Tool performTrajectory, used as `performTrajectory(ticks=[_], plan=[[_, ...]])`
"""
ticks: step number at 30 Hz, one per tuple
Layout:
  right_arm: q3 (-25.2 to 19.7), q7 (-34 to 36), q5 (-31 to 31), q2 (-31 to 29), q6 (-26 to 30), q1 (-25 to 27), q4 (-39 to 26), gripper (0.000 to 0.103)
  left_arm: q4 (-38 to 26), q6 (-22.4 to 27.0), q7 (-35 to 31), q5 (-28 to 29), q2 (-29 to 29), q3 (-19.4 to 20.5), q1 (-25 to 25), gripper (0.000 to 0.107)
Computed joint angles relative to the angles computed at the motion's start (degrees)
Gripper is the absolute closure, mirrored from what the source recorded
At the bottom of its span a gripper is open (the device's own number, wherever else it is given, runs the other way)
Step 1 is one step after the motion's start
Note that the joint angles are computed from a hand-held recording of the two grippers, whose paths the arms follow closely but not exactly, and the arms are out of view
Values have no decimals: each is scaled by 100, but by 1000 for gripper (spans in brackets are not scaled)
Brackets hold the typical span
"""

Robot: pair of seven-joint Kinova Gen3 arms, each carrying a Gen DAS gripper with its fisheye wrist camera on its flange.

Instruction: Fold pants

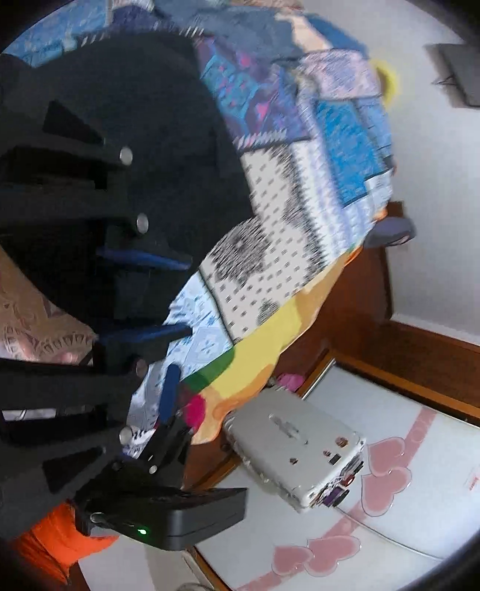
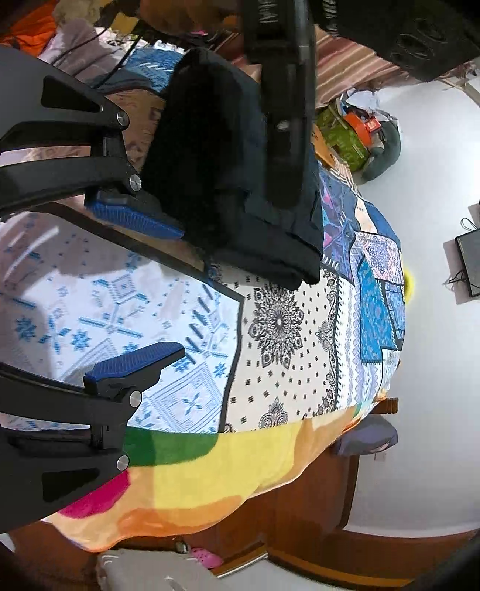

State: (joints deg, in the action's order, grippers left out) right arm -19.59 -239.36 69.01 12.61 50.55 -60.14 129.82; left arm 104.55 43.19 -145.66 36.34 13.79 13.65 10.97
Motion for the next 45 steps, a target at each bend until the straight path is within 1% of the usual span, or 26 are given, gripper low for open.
performTrajectory(ticks=[1,2,4,5,6,7,10,13,14,15,16,17,18,20,22,24,26,27,28,30,33,36,38,40,42,45], plan=[[-24,31,-44,0,35,-29,-24,49,48,-64,-85,79,-110,-2,-57,63],[-41,74,-84,4,73,-58,-60,49,80,-93,-214,207,-211,-16,-144,59],[-45,190,-141,27,125,-90,-139,49,86,-199,-436,413,-381,-119,-274,54],[-23,204,-107,41,105,-84,-147,49,76,-339,-467,419,-452,-287,-191,50],[-19,203,-82,58,103,-100,-171,49,78,-569,-453,360,-531,-548,-8,48],[-13,199,-56,75,81,-108,-198,49,37,-765,-345,208,-558,-813,208,44],[21,180,70,152,-86,-102,-259,49,-257,-1287,196,-491,-316,-1610,788,43],[63,162,168,249,-272,-86,-309,49,-696,-1378,704,-1190,179,-2406,1330,43],[73,175,168,285,-314,-92,-332,49,-875,-1381,871,-1423,406,-2620,1459,43],[108,195,194,346,-401,-63,-361,49,-1084,-1337,1041,-1656,664,-2729,1491,43],[151,126,271,377,-455,-58,-352,49,-1260,-1206,1229,-1889,820,-2731,1459,43],[181,-1,369,383,-476,-74,-319,49,-1461,-1069,1339,-2064,1025,-2627,1321,43],[195,-92,434,366,-494,-77,-285,49,-1710,-914,1494,-2297,1258,-2417,1115,43],[234,-283,641,318,-667,44,-185,49,-2054,-691,1852,-2763,1632,-2161,917,43],[238,-314,714,311,-724,140,-169,49,-2459,-408,2138,-3229,2017,-1917,790,43],[235,-163,654,332,-752,228,-225,49,-2843,-115,2192,-3695,2403,-1687,710,42],[265,48,556,340,-790,322,-283,49,-2944,56,2186,-4026,2512,-1253,431,40],[291,187,486,340,-813,377,-316,49,-2871,2,2093,-4052,2475,-990,187,39],[335,380,412,341,-857,462,-351,49,-2781,-103,2083,-4102,2443,-834,37,38],[410,738,240,348,-905,588,-421,49,-2573,-195,1894,-3944,2326,-737,-214,37],[556,1318,-76,365,-948,783,-561,49,-2138,-301,1394,-3520,2064,-476,-777,37],[763,1515,24,310,-1081,959,-560,49,-1661,-306,968,-3132,1735,-367,-1196,37],[812,1678,11,260,-1195,1150,-566,49,-1363,-217,707,-2865,1509,-327,-1438,37],[800,1874,-163,239,-1012,1134,-631,49,-1101,-57,404,-2537,1332,-286,-1704,37],[749,1889,-240,149,-806,1029,-608,49,-732,16,141,-2194,1106,-281,-1909,37],[578,1816,-437,28,-288,779,-611,49,-20,-186,-399,-1641,648,-266,-2158,37]])
